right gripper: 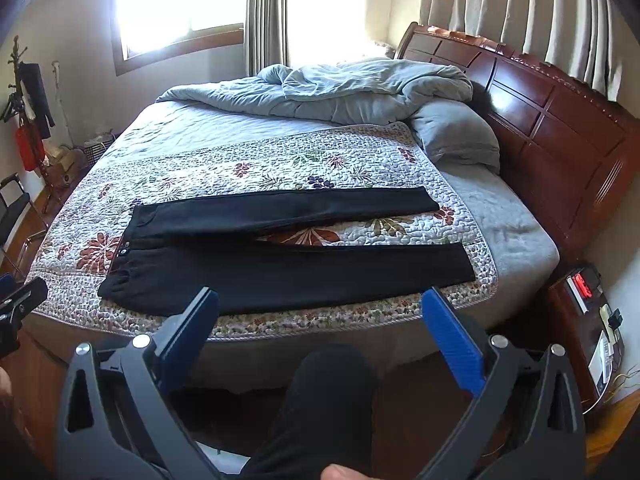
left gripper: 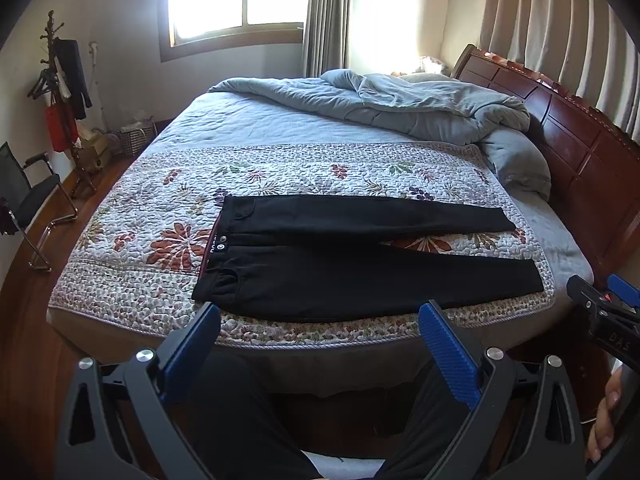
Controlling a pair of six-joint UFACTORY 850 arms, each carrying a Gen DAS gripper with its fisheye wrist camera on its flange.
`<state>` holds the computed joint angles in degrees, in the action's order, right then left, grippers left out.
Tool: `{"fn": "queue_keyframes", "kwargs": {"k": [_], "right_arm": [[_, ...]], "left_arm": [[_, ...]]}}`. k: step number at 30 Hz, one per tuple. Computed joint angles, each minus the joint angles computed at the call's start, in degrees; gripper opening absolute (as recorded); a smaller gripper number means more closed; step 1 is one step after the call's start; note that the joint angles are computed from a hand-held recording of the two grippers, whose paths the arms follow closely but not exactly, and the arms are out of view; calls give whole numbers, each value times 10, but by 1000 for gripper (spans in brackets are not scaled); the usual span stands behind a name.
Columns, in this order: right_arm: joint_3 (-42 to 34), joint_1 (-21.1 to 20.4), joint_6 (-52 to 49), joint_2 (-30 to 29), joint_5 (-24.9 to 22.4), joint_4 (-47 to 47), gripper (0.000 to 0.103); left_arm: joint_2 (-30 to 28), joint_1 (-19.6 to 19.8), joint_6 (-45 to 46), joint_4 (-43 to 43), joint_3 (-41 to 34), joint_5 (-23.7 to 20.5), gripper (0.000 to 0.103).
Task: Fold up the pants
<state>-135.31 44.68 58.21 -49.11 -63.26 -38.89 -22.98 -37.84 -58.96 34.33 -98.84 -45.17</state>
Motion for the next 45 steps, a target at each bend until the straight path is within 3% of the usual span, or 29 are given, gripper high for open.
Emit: {"fn": "queue_keyframes", "kwargs": {"k": [16,45], "right_arm": [[-83,-4,-39,-50,-23,18,101],[-124,-10,-58,-76,-35,35,101]], "left_arm": [[-7,7,6,-8,-9,-5,99],[-19,12,10,-9,-25,-14,99]]}}
